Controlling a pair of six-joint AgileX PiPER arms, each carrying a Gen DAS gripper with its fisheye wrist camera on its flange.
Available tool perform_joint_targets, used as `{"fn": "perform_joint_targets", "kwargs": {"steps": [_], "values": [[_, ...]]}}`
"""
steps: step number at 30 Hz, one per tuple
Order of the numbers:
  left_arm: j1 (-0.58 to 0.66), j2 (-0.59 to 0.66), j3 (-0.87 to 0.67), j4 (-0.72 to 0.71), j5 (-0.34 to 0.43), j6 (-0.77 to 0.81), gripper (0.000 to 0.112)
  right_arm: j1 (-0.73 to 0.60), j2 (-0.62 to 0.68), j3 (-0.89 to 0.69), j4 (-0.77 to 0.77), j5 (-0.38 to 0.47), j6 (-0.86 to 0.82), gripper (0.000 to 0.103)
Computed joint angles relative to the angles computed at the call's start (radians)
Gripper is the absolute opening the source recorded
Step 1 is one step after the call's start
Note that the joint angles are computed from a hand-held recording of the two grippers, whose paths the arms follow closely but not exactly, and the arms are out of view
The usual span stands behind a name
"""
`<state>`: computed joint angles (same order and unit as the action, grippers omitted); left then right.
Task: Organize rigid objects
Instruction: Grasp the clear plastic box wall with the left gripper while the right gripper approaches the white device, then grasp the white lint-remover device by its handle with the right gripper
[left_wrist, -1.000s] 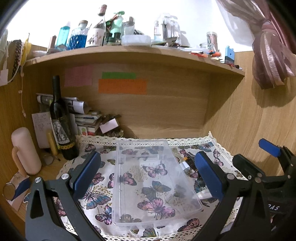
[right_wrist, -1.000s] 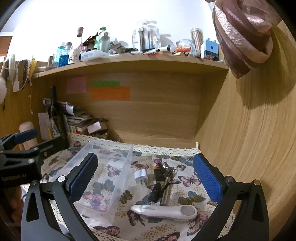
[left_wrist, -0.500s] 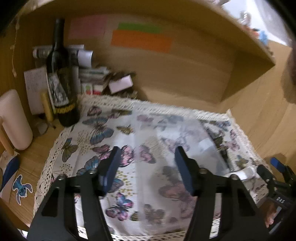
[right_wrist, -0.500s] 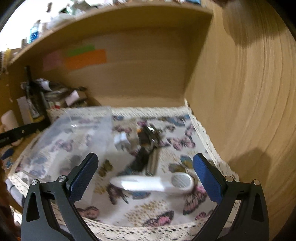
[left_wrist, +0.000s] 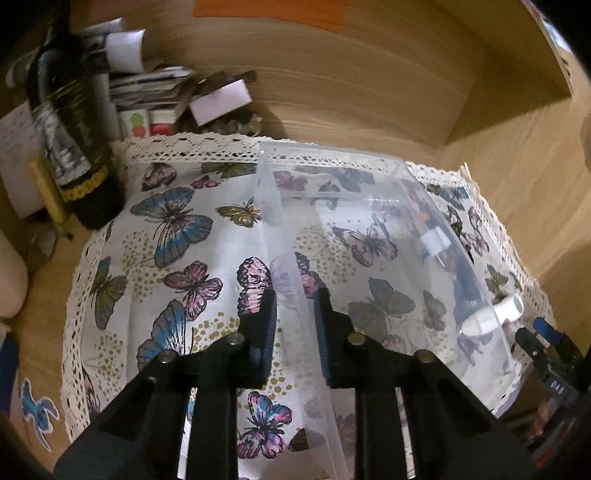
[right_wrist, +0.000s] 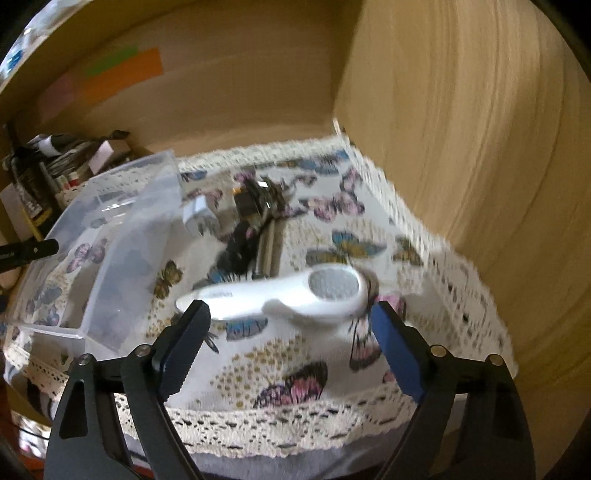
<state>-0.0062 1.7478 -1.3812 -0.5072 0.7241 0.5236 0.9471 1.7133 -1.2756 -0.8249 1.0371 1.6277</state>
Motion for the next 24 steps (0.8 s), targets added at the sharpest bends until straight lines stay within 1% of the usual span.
{"fn": "perform_joint_targets", "kwargs": {"steps": [4, 6, 7, 9, 14, 18, 21, 23, 24], "values": [[-0.002, 0.011, -0.012, -0.011, 0.007, 0.038, 0.014, -0.049, -0.014, 0.036, 0.082, -0.084, 0.019, 0.086], [0.000, 0.013, -0.012, -0.019, 0.005, 0.052, 0.014, -0.086, -0.023, 0.062, 0.114, -0.158, 0.027, 0.082], [0.002, 0.012, -0.010, -0.025, 0.004, 0.062, 0.014, -0.104, -0.026, 0.073, 0.125, -0.191, 0.029, 0.082], [0.011, 0.017, -0.015, -0.044, 0.014, 0.080, 0.014, -0.135, -0.022, 0.076, 0.146, -0.227, 0.021, 0.082], [0.024, 0.024, -0.020, -0.080, 0.030, 0.115, 0.015, -0.187, 0.001, 0.043, 0.166, -0.243, -0.025, 0.082], [0.028, 0.025, -0.017, -0.096, 0.030, 0.137, 0.015, -0.213, 0.055, -0.040, 0.192, -0.196, -0.127, 0.082], [0.032, 0.025, -0.014, -0.108, 0.031, 0.146, 0.015, -0.242, 0.105, -0.094, 0.222, -0.189, -0.212, 0.082], [0.032, 0.025, -0.015, -0.105, 0.031, 0.145, 0.015, -0.260, 0.135, -0.119, 0.222, -0.191, -0.238, 0.082], [0.031, 0.024, -0.015, -0.103, 0.030, 0.145, 0.015, -0.272, 0.152, -0.134, 0.227, -0.188, -0.252, 0.080]]}}
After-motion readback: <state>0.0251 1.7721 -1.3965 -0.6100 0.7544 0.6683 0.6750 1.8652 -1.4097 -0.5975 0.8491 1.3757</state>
